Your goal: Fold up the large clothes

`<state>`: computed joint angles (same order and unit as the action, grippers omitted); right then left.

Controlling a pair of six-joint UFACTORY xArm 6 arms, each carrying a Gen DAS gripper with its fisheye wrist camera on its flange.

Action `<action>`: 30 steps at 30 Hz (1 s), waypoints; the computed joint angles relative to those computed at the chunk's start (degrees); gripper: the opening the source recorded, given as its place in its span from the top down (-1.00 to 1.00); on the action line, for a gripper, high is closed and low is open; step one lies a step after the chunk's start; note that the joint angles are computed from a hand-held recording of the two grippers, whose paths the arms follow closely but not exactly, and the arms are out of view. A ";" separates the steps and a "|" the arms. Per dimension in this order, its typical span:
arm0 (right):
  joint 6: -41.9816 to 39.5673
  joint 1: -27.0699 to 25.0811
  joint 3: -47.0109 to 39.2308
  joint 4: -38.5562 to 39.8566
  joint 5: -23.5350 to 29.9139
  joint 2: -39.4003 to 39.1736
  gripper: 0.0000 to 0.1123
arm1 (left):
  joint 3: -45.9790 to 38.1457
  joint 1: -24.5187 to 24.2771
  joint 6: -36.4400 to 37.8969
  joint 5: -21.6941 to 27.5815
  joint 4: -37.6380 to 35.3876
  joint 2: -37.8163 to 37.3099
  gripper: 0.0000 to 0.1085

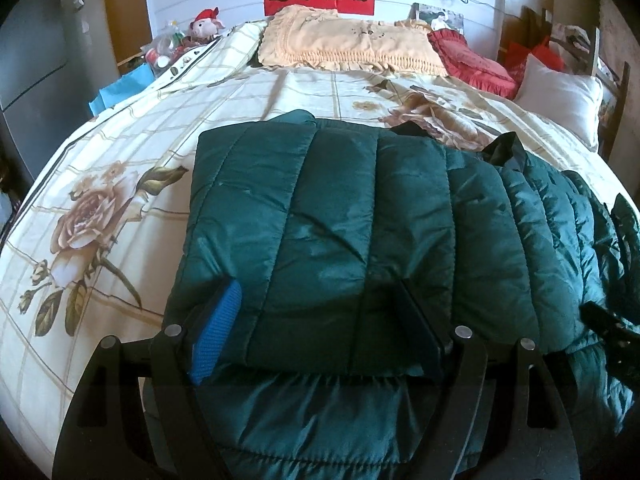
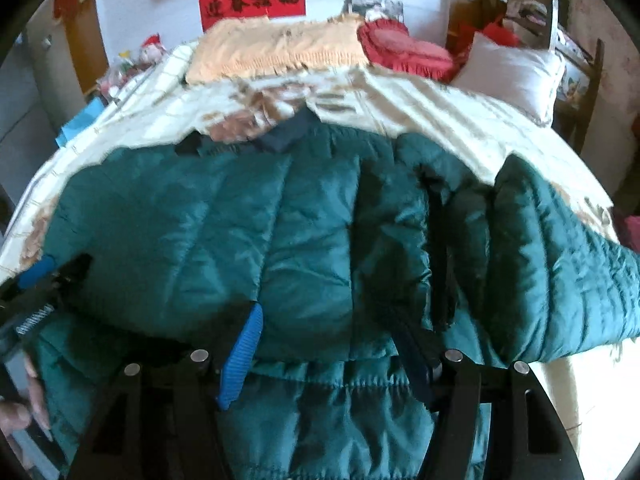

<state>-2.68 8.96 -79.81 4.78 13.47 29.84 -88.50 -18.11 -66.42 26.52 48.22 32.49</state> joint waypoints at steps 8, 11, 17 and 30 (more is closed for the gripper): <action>-9.80 0.19 6.59 11.45 -1.47 -6.21 -0.15 | 5.43 -0.41 -1.64 -1.96 -0.46 -4.67 -0.47; -14.99 0.51 10.20 17.77 -3.53 -9.05 -0.33 | 7.04 -1.07 -3.62 -2.41 1.47 -6.20 -0.47; -21.61 0.88 15.35 24.95 -5.67 -13.16 -0.33 | 9.36 -2.39 -6.88 -3.30 4.94 -8.85 -0.47; -11.01 -7.87 18.25 14.81 -9.44 -14.93 -0.34 | 9.62 -4.40 -5.16 -5.84 0.99 -8.99 -0.47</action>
